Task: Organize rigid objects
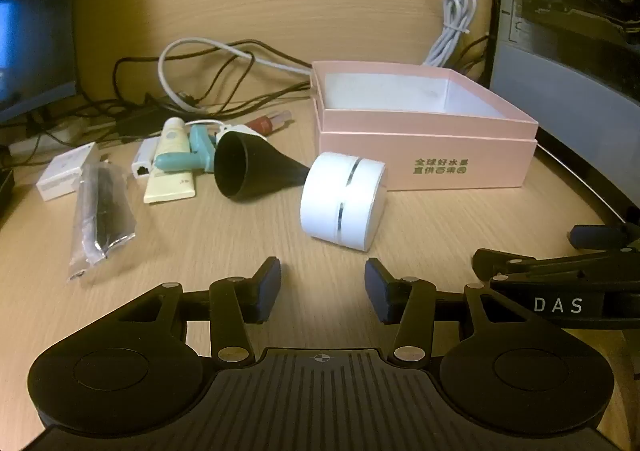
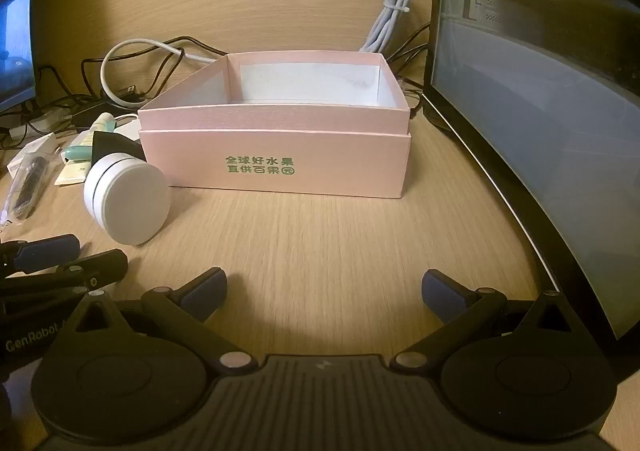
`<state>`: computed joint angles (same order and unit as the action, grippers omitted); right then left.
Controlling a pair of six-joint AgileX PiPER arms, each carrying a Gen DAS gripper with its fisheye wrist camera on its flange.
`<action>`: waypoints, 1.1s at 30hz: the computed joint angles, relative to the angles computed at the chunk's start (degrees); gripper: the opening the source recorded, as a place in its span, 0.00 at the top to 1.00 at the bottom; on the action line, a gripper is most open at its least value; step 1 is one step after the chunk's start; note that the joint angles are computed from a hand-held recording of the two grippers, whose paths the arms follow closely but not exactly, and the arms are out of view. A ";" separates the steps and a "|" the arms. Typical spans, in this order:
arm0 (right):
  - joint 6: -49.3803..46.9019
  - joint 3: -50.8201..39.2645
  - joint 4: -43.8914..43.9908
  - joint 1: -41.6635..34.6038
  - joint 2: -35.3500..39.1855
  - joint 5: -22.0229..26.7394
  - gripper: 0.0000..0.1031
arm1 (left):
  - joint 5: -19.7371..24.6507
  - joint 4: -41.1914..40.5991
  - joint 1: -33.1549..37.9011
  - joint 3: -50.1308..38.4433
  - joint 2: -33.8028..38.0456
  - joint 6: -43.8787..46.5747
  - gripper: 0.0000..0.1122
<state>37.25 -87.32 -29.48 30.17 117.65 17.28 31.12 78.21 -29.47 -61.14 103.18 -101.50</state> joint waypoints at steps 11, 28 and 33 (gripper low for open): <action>-0.31 -0.02 0.27 -0.07 -0.03 0.01 0.00 | -0.16 0.09 0.04 0.05 -0.03 -0.21 0.53; -0.66 -0.02 0.57 -0.15 -0.08 0.01 0.00 | -0.19 0.11 0.09 0.11 -0.08 -0.36 0.53; -0.70 -0.02 0.60 -0.16 -0.08 0.01 0.00 | -0.12 0.09 0.05 0.07 -0.04 -0.32 0.53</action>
<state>36.55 -87.34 -28.87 30.01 117.57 17.29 31.00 78.29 -29.42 -61.07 103.14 -101.82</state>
